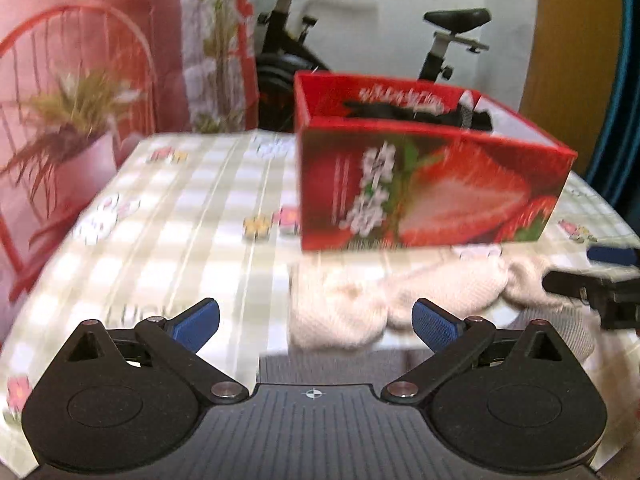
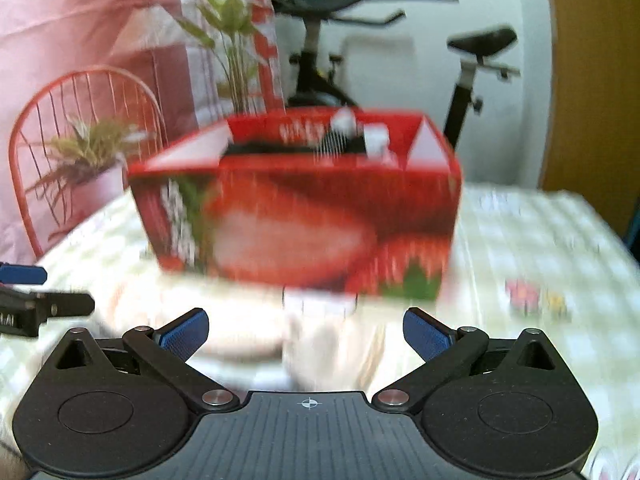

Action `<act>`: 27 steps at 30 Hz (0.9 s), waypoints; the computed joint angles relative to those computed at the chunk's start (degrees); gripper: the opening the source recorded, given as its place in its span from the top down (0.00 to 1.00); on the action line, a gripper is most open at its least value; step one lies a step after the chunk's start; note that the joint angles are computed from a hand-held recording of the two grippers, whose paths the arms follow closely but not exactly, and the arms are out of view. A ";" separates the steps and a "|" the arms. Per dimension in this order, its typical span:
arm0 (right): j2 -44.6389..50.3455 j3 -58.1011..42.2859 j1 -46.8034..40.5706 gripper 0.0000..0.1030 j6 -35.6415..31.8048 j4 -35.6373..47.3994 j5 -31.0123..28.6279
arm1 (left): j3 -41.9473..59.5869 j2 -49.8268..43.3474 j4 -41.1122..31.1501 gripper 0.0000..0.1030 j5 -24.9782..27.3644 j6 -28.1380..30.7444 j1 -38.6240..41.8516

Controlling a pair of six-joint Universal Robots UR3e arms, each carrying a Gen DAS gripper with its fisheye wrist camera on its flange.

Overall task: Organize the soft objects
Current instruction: 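Move both tools down and close them on the grey knit towel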

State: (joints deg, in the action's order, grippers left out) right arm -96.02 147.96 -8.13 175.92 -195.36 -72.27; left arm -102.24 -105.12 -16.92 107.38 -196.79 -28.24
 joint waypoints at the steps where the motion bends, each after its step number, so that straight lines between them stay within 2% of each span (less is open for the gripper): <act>1: -0.76 1.26 0.02 0.00 0.01 1.28 -0.26 | -0.38 0.07 -0.60 0.00 -0.08 -0.82 -0.09; 5: -0.49 4.73 0.47 0.00 0.54 1.87 -1.29 | -0.88 -0.76 -2.44 0.00 -0.04 -0.91 -0.79; 9: 3.09 3.24 3.87 0.00 1.64 1.00 -5.03 | -1.05 -1.72 -2.58 0.00 0.20 -0.40 -1.04; 11: 4.08 3.00 4.20 0.00 2.00 0.73 -5.07 | -1.78 -1.69 -1.97 0.00 0.13 -1.02 -1.17; 20: 8.16 2.93 6.84 0.00 1.69 -4.39 -8.72 | -6.29 -0.94 1.90 0.00 -4.84 -4.55 1.86; 22: 8.28 2.89 6.96 0.00 1.66 -4.54 -8.86 | -7.09 -0.60 2.36 0.00 -6.03 -4.19 2.62; 27: 8.58 2.87 7.06 0.00 1.85 -4.89 -9.06 | -6.93 -1.37 2.49 0.00 -4.99 -1.98 1.33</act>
State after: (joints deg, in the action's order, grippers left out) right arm -87.44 150.83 -1.07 177.78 -200.25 -81.34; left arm -109.17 -106.50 -14.42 102.39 -198.77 -26.91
